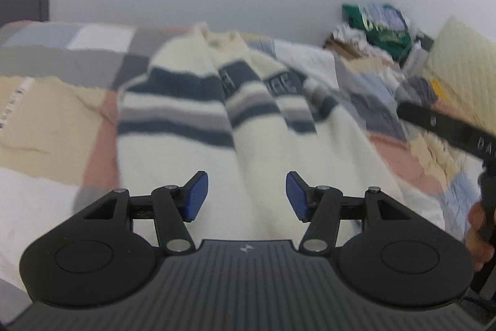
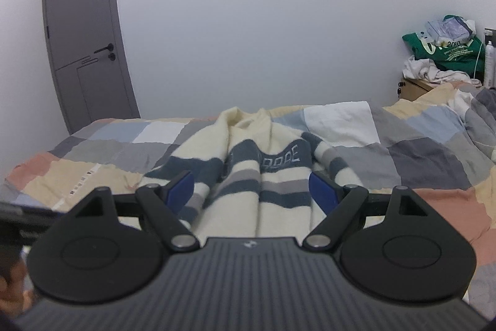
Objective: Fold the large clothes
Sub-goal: 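Grasp the sweater sleeve with the left gripper and pull it outward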
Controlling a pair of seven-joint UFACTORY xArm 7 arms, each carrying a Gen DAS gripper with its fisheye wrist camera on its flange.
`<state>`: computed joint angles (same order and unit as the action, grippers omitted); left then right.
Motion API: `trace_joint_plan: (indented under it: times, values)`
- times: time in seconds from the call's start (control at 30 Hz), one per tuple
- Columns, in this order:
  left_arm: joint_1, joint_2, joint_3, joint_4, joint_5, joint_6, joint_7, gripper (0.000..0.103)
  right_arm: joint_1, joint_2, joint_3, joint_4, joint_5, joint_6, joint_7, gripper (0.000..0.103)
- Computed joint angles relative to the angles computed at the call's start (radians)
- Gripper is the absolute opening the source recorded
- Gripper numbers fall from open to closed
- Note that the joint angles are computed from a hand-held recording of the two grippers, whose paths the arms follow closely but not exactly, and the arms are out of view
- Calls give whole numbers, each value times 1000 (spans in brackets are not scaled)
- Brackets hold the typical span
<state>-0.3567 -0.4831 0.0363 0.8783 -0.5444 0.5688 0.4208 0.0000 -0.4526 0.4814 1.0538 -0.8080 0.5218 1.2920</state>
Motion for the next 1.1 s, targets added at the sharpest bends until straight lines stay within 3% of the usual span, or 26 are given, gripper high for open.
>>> trace_joint_plan:
  times: [0.1,0.2,0.3,0.47,0.63,0.8,0.9,1.0,1.1]
  values:
    - [2,36,-23,-2,34,-24,9,63,-8,13,-1,-14,-20,-17,6,83]
    - [1,66,-34,0,52,-30,16,63,-25,28,11,-18,-28,26,62,83]
    - [13,101,-61,1,94,-51,-5,63,2,42,-41,-49,-15,-10,63,83]
    - [45,143,-129,-18,218,-132,-91,63,18,65,-86,-82,19,-61,51,83]
    - [54,199,-141,10,293,-118,-153,60,19,99,-82,-79,-18,-54,66,82]
    - [96,208,-182,-7,453,-160,-258,28,32,95,-103,-92,-26,-67,110,70]
    - [58,209,-130,16,393,-121,-201,11,36,85,-114,-102,-11,-69,109,70]
    - [43,207,-69,77,266,-24,-146,7,38,86,-112,-100,6,-37,103,70]
    - [84,214,-52,147,247,53,-139,7,40,82,-117,-104,9,-31,104,70]
